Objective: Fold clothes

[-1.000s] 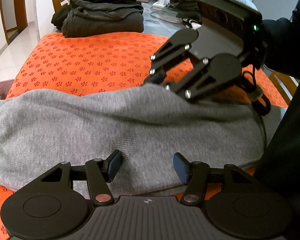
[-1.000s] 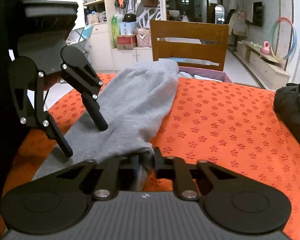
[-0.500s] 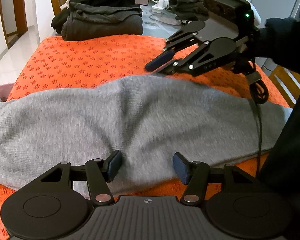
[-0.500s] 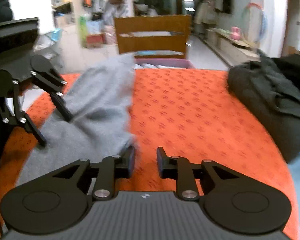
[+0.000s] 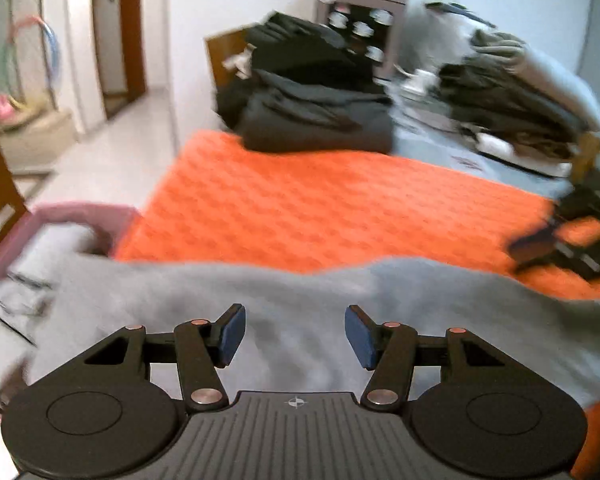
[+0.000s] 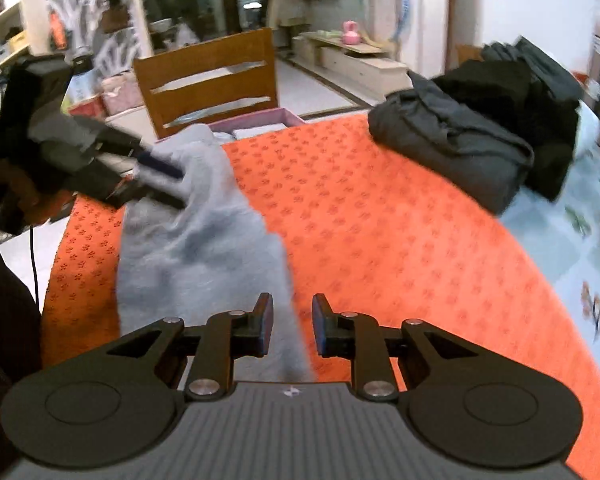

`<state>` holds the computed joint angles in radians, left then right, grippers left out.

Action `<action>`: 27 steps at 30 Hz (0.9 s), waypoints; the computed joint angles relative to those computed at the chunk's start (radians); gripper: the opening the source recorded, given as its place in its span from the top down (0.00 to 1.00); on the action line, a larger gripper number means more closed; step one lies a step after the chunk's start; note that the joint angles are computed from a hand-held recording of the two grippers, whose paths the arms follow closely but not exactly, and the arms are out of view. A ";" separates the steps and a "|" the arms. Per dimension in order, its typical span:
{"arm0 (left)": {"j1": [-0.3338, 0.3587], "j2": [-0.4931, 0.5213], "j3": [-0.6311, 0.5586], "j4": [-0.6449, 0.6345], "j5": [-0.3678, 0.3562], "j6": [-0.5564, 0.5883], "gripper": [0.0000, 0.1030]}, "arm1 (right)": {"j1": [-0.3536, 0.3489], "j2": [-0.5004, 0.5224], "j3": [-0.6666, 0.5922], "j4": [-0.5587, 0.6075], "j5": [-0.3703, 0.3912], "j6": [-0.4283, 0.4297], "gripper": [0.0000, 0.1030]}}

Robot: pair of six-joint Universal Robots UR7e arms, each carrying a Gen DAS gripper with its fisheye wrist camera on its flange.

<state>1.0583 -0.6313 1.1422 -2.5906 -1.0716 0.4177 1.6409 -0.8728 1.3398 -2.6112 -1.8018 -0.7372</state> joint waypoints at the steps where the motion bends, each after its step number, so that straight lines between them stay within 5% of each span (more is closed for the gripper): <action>1: 0.001 0.017 -0.015 -0.024 0.025 0.014 0.43 | 0.007 -0.005 0.030 -0.034 -0.018 0.011 0.76; 7: 0.018 0.100 -0.125 0.011 0.193 -0.029 0.41 | 0.028 -0.025 0.204 -0.264 -0.197 0.075 0.77; 20: 0.034 0.107 -0.146 -0.006 0.192 -0.008 0.34 | 0.055 -0.186 0.506 -0.571 -0.481 0.344 0.76; 27: -0.011 0.070 -0.101 -0.003 0.174 0.007 0.35 | 0.096 -0.296 0.651 -0.668 -0.662 0.583 0.74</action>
<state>1.0478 -0.5612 1.0408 -2.5933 -0.8975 0.4245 1.7371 -1.1684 1.9906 -3.2794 -2.4635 -0.1540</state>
